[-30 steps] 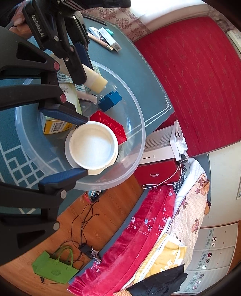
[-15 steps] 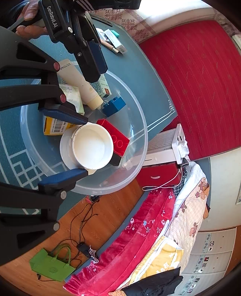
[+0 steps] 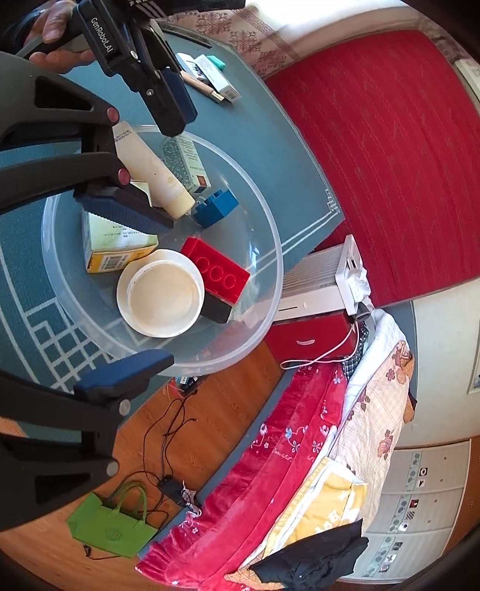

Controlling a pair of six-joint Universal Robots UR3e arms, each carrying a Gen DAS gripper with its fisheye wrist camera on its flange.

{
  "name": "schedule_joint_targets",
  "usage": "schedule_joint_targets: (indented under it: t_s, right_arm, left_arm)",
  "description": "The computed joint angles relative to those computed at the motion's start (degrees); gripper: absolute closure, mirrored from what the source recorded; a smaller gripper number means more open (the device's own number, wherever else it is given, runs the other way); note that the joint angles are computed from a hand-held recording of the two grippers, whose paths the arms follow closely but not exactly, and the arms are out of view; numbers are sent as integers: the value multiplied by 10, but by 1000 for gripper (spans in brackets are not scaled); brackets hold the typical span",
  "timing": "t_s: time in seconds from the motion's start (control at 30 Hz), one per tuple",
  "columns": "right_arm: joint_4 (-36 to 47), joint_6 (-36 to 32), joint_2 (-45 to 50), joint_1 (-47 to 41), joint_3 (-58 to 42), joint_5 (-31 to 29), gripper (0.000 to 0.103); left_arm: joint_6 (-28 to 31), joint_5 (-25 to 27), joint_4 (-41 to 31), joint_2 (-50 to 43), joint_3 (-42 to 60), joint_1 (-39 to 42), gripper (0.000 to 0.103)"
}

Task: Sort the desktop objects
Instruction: 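Lower the tube and cup into the bowl and open both grippers, then move both grippers back from the bowl to the remaining table items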

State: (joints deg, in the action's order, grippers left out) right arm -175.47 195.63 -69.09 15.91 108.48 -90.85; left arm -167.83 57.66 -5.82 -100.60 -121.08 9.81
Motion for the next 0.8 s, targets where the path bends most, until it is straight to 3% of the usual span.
schedule_joint_targets:
  t_s: [0.3,0.8]
  right_arm:
    - [4,1,28,42,-50,-20,34]
    - [42,1,110,112,-186,3,34]
  left_arm:
    - [9,10,7,20,-27,30,49]
    - [28,34,30,45,-69,150,49]
